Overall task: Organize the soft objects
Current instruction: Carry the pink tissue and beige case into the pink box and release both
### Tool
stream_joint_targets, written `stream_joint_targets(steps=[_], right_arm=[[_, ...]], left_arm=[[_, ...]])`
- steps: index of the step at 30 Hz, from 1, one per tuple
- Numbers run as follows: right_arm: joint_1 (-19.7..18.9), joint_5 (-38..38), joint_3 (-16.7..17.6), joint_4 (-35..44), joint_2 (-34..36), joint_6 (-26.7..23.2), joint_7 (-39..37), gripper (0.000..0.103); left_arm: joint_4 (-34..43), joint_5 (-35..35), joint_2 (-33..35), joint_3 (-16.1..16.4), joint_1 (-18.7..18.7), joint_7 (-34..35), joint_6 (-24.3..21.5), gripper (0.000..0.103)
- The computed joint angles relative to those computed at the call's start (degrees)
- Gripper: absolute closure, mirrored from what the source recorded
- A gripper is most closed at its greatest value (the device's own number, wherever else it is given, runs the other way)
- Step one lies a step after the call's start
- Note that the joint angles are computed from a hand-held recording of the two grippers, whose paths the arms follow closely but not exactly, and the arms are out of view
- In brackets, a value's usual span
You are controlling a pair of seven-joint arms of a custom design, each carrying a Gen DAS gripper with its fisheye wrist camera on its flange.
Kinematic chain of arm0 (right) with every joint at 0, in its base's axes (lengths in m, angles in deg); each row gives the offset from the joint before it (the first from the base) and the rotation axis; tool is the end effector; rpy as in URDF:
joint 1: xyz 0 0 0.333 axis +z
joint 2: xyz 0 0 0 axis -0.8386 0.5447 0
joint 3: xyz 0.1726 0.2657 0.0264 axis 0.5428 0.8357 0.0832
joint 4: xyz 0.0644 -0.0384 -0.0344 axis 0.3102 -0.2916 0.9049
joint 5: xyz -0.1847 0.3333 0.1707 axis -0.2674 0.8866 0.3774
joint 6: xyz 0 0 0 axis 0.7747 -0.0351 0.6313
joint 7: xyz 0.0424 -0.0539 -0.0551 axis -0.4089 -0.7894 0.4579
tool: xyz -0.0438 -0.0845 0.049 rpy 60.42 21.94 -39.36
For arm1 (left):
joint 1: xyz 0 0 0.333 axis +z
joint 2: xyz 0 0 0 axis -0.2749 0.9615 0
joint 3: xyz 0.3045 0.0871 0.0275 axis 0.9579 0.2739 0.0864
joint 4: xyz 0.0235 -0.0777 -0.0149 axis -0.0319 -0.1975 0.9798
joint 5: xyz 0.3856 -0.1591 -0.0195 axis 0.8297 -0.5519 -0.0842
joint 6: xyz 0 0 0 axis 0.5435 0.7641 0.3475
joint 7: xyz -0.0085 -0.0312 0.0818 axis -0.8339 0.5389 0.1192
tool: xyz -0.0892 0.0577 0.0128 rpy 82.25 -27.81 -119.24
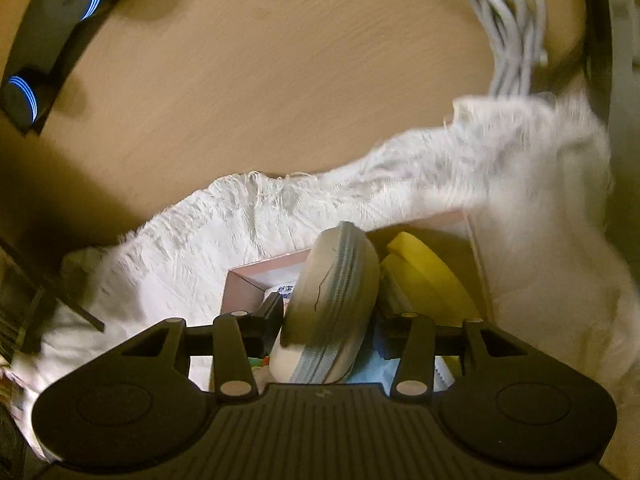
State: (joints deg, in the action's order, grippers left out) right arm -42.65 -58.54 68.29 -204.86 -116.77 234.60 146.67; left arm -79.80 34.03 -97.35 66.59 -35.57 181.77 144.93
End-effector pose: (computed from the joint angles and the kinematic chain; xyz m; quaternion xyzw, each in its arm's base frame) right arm 0.4021 0.1551 0.4849 -0.4044 0.8179 -0.1166 0.3923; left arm 0.4590 -0.2853 0.4844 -0.3171 0.8794 -0.3535 0.0337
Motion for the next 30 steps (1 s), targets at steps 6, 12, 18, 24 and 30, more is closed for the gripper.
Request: stream_joint_targets(steps=[6, 12, 18, 24, 30], right_arm=[[-8.94, -10.11, 10.17, 0.33, -8.6, -8.85, 6.66, 0.048], [-7.0, -14.43, 7.2, 4.77, -1.3, -9.0, 4.97, 0.056], [-4.72, -12.6, 4.54, 4.63, 2.24, -7.2, 4.76, 0.058], [-3.82, -11.92, 7.8, 0.19, -8.84, -12.66, 10.12, 0.053], [0.38, -13.43, 14.32, -1.28, -20.05, -27.85, 13.82, 0.041]], left_arm=[[-0.22, -0.97, 0.27, 0.03, -0.41, 2.18, 1.28, 0.081], [-0.45, -1.71, -0.33, 0.47, -0.12, 2.8, 0.11, 0.081], [-1.48, -2.91, -0.64, 0.2, -0.42, 3.91, 2.42, 0.081], [-3.24, -2.9, -1.91, 0.04, -1.02, 4.65, 5.65, 0.081], [-4.48, -19.45, -5.7, 4.3, -3.69, 13.83, 7.39, 0.081]])
